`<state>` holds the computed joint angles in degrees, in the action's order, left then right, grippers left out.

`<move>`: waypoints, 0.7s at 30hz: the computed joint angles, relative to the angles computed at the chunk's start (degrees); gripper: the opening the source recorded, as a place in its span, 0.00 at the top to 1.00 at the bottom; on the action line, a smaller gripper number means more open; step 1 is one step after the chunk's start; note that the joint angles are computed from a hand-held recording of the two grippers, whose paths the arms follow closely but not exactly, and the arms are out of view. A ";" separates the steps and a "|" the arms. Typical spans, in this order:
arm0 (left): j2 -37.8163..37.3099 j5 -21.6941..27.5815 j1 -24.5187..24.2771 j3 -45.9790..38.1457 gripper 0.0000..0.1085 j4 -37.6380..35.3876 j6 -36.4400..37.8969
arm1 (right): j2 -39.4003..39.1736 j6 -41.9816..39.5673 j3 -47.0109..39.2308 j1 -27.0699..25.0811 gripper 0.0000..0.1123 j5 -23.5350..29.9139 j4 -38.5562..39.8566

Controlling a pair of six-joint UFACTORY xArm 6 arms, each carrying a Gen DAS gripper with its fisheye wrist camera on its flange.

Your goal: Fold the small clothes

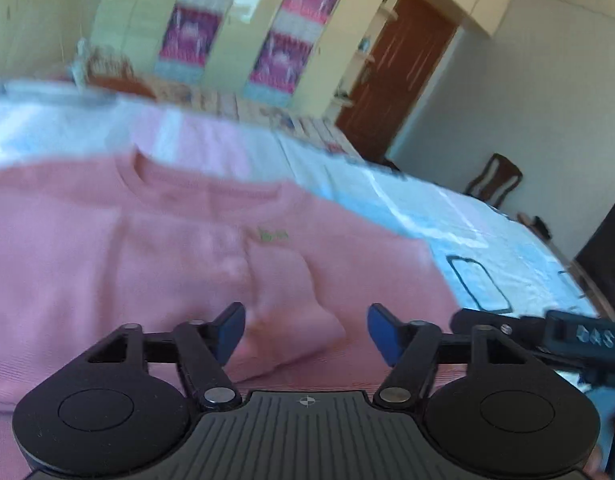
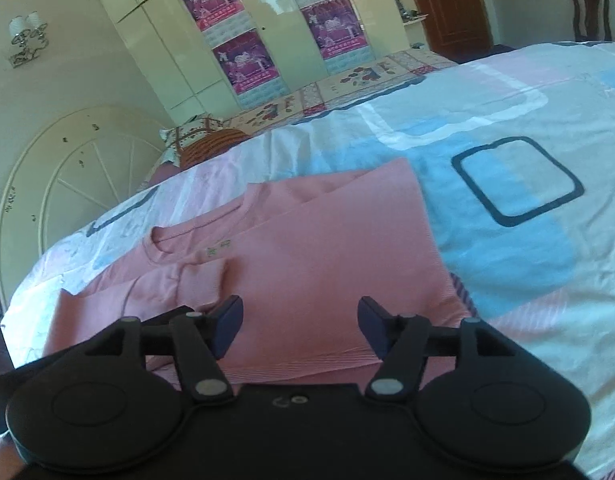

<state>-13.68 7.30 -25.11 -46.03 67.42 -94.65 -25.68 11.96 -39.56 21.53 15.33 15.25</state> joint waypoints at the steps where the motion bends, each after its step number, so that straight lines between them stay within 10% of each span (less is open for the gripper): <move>1: -3.78 2.63 -0.01 2.37 0.37 -0.27 2.60 | 0.91 -4.61 -0.88 0.77 0.49 0.18 5.64; 10: -41.93 30.69 4.65 27.15 0.38 -19.90 28.11 | 11.69 -18.69 -8.78 5.81 0.59 3.08 27.87; 21: -36.18 19.32 19.51 29.65 0.64 -23.58 36.19 | 17.25 -0.41 -14.17 8.44 0.94 0.58 -0.18</move>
<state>-49.86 26.62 -5.60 -16.38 43.83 -58.46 -8.44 11.56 -53.72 29.98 15.91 15.07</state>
